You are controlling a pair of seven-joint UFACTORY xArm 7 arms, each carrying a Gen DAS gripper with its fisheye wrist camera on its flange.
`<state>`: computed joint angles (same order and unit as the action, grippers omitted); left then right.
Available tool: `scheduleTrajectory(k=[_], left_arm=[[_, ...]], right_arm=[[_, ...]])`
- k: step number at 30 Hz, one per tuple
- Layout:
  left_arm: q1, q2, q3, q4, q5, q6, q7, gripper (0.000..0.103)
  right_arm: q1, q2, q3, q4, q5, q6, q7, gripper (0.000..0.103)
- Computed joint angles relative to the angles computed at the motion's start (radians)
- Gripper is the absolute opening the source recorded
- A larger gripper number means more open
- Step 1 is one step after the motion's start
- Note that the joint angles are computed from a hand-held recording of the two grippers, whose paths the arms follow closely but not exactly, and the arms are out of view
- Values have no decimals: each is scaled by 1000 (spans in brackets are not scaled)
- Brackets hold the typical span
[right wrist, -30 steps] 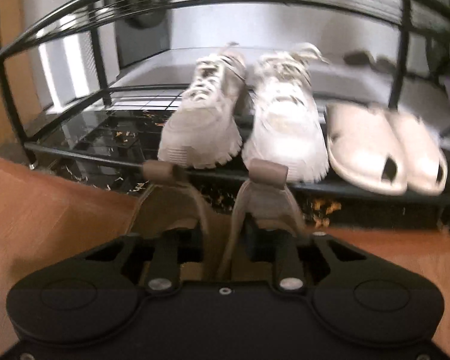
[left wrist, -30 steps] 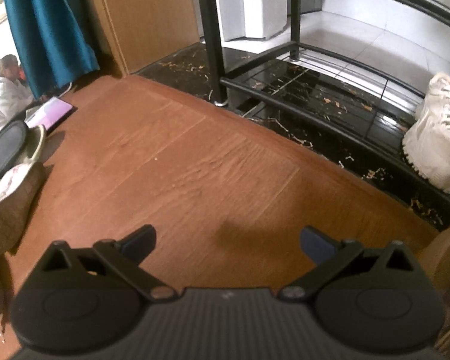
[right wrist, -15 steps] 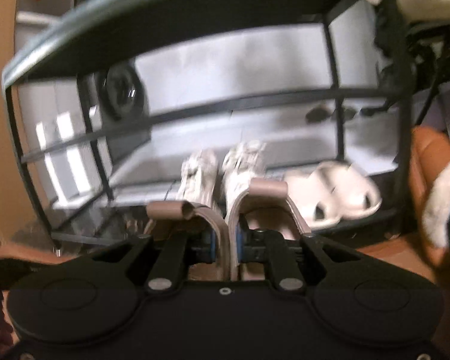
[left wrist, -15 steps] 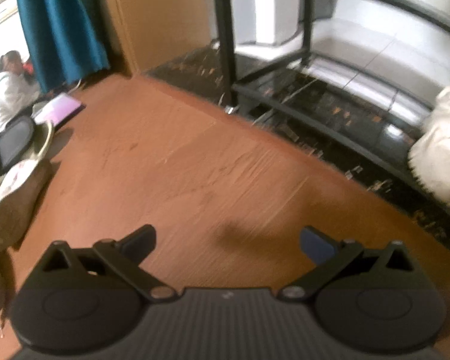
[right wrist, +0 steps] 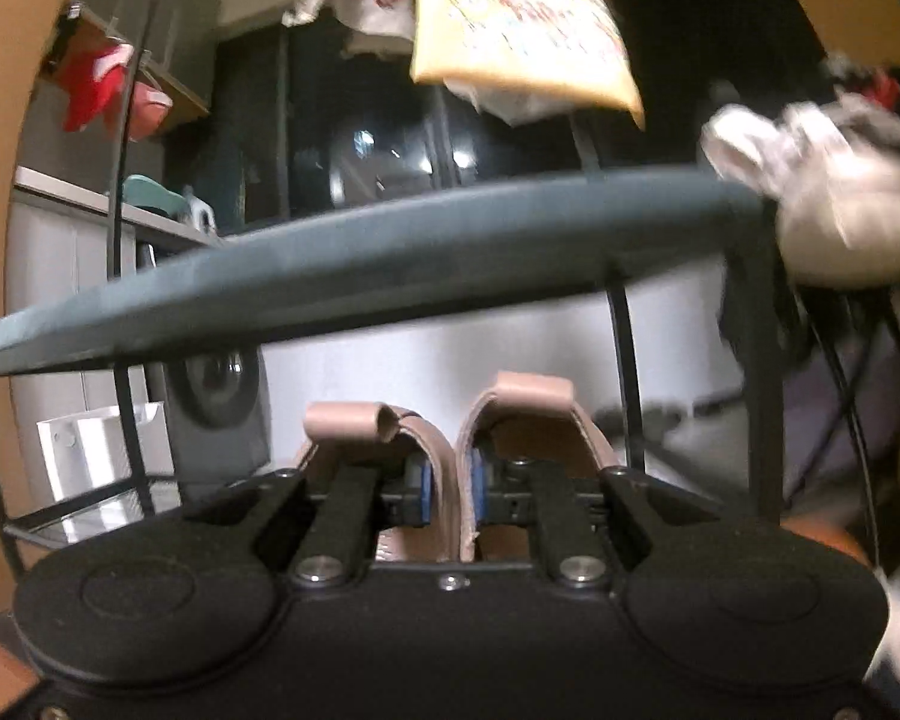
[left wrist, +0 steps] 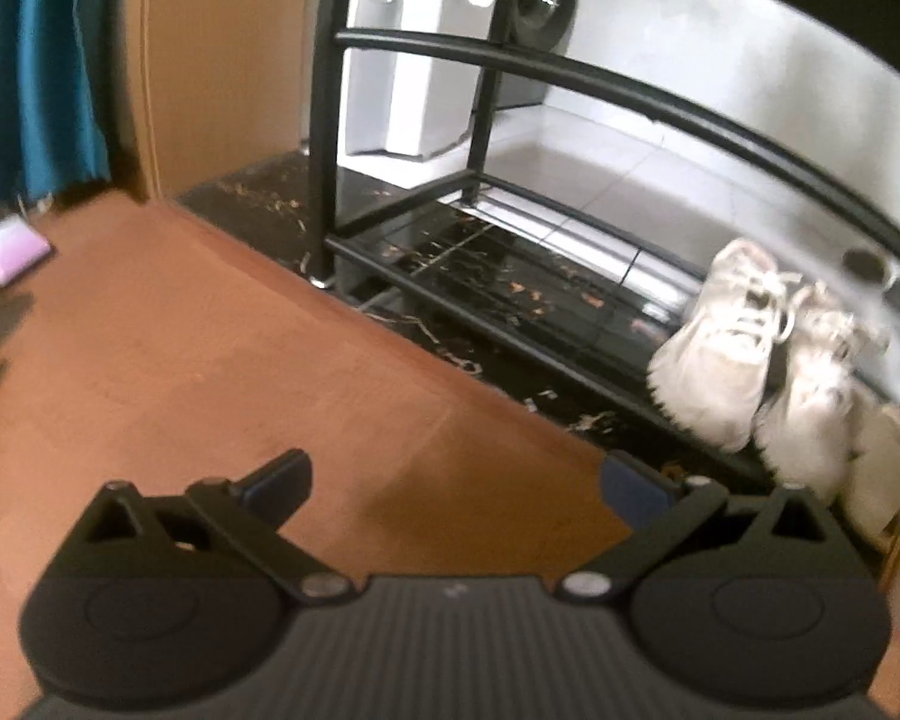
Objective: Organize scattered shoes
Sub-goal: 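Push the beige shoes with the right tool onto the shelf under the bench top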
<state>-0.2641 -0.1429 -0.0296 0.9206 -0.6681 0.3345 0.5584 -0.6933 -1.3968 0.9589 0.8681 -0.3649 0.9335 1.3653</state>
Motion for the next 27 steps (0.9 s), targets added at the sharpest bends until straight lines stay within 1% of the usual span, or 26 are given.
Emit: scheduleTrajectory(k=[2, 5, 8, 10, 16, 22, 24, 27], left_arm=[[-1, 0, 1, 2, -14, 11, -3, 102], [-8, -2, -2, -2, -25, 14, 11, 102], [-16, -7, 1, -9, -51, 10, 44, 102], [-19, -9, 1, -11, -58, 11, 57, 102], [-5, 7, -3, 3, -44, 40, 39, 102], [3, 19, -10, 12, -40, 63, 34, 102], [4, 22, -13, 13, -43, 63, 37, 102], [5, 23, -17, 11, -44, 63, 44, 102]], right_arm=[[-41, 26, -67, -14, -38, -76, -11, 13], [-82, 69, -112, -23, -81, -131, -29, 13], [-97, 106, -103, -42, -110, -155, -39, 13], [-109, 130, -102, -51, -123, -174, -27, 13], [-187, 179, -96, -37, -209, -207, -24, 13], [-258, 201, -93, -45, -322, -309, -67, 13], [-281, 225, -93, -43, -330, -341, -74, 13], [-312, 247, -82, -40, -327, -353, -70, 13]])
